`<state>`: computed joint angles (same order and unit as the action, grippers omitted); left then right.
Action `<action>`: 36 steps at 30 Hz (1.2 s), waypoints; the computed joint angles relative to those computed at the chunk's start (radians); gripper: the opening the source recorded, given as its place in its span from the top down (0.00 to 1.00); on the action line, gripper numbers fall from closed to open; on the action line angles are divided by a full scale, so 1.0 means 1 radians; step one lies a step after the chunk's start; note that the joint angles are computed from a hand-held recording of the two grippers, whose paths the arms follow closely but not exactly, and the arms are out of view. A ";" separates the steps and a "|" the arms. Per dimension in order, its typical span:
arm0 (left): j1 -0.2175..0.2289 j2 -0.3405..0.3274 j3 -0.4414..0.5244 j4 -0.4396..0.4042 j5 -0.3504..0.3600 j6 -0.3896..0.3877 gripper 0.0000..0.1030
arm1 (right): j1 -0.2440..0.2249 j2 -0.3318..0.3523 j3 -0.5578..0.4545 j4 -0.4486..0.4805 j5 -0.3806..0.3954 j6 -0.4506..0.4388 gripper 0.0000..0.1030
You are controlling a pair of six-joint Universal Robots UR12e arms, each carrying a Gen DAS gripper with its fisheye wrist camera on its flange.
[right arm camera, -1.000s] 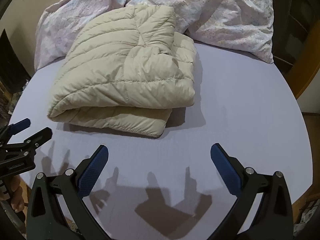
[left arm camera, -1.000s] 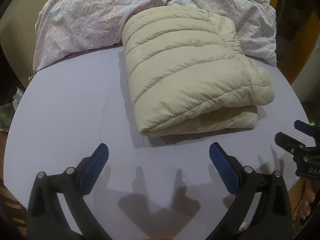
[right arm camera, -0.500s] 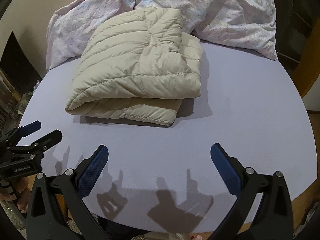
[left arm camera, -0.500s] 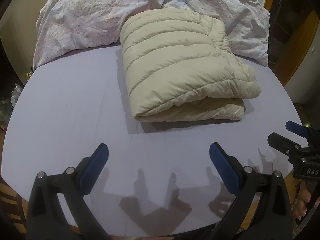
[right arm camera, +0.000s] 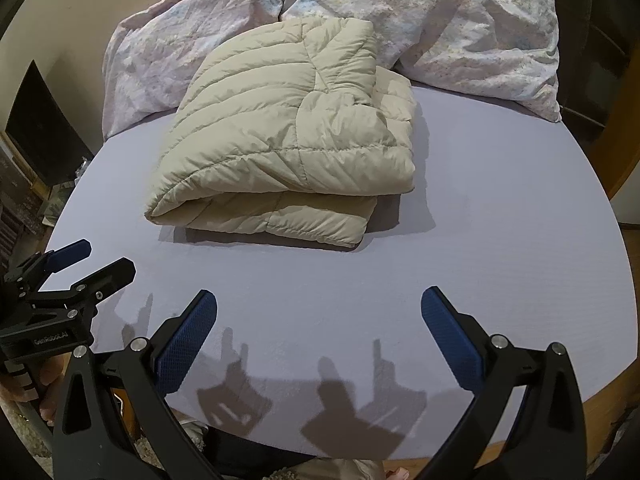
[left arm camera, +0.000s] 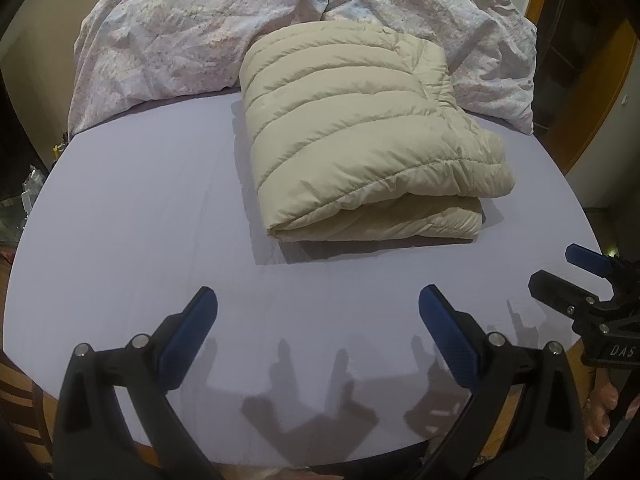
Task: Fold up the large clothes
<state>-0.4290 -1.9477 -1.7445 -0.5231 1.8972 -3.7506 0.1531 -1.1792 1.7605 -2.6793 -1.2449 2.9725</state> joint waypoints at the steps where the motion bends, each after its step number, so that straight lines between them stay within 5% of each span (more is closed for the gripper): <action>1: 0.000 0.000 0.001 -0.001 -0.001 -0.001 0.03 | 0.000 0.000 0.000 0.000 0.001 0.000 0.01; 36: -0.001 -0.007 0.017 0.001 0.002 0.015 0.03 | 0.000 0.006 -0.007 -0.014 -0.020 -0.003 0.01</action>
